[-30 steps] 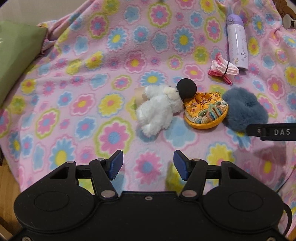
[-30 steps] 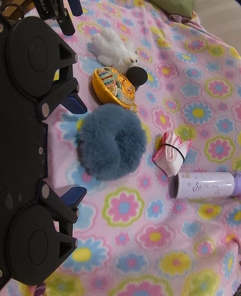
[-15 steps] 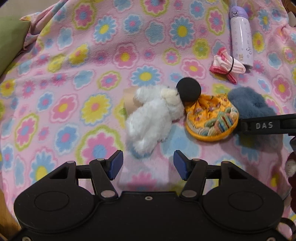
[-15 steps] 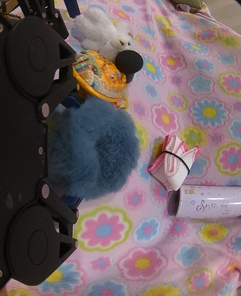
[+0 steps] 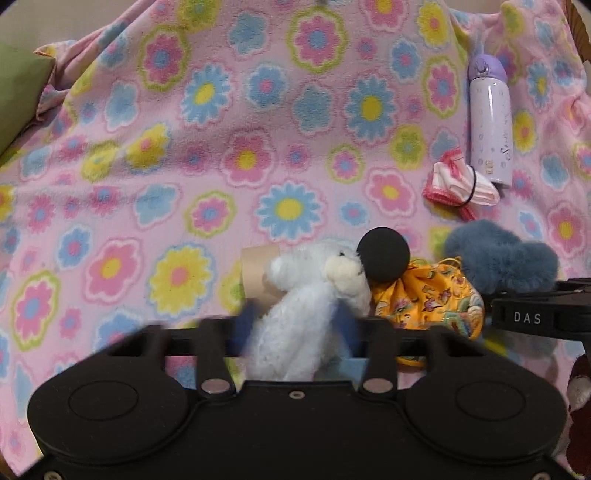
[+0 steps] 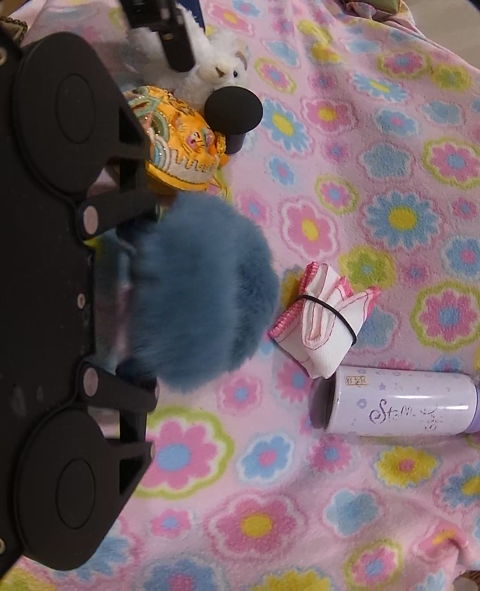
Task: Organize soft objects
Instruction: 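Grasp the blue fluffy scrunchie with the right tool while the left tool grasps the white teddy bear, then lift the teddy bear with the left tool while the right tool lifts the scrunchie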
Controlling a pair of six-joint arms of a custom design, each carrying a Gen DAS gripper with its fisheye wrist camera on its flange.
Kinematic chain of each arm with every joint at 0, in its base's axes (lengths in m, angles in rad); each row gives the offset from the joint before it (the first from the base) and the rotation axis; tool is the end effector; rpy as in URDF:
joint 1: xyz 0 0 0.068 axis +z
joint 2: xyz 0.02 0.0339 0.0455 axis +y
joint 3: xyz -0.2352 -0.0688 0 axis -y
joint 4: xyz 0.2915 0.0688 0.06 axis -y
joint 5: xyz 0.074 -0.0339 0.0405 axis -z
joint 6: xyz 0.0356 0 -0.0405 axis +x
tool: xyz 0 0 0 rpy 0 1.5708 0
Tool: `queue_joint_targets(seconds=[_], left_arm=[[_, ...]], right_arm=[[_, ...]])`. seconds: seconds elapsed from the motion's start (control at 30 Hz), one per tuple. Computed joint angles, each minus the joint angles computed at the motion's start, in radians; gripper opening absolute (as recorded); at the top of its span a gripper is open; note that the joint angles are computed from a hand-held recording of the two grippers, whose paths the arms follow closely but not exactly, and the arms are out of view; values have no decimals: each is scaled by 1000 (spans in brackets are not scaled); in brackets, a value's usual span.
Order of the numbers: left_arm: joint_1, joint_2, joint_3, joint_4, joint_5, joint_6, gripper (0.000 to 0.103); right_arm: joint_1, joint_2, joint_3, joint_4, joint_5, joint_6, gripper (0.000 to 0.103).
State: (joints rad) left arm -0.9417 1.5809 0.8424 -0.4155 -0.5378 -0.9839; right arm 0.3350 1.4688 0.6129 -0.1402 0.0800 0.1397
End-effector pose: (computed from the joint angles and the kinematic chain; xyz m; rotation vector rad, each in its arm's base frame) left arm 0.2034 -0.2485 0.1012 -0.1960 2.4667 -0.0399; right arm 0.2767 0.0933 0.0748 -0.2198 2.5545 0.0784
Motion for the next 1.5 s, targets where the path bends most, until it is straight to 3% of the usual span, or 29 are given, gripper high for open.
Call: queue_joint_targets(seconds=[0.1,0.4,0.53,0.67,0.73,0.83,1.1,1.23,1.5], left_arm=[[-2,-49,-44,19,23,-21,30],[34,-223,-186,-96,24,-200,43],[43,-281,-216,-129,32,-197,48],[12,-281,-203,-173,0,-213,48],[-4,-284,-213,-144,2,-195,54],[-27,-305,-236,-77,1,-171,54],[-9,-116,-98,-41,-34,-42,58],[-2,-76,-75,-34,-55,-19,63],[-1,-92,-103,-18,-55,-17,66]], right_arm=[[-10,-40,-18,-29,-11,4,32],[-40,-153,-90,-81,-44,11,35],[-44,-210,-118,-92,-51,22,48],[-53,-255,-135,-103,-53,24,49],[-62,-252,-131,-107,-68,32,51],[-64,-245,-126,-111,-71,36,51],[-74,-287,-141,-123,-82,49,61],[-83,-310,-140,-111,-83,58,75],[-100,-279,-92,-93,-124,75,82]])
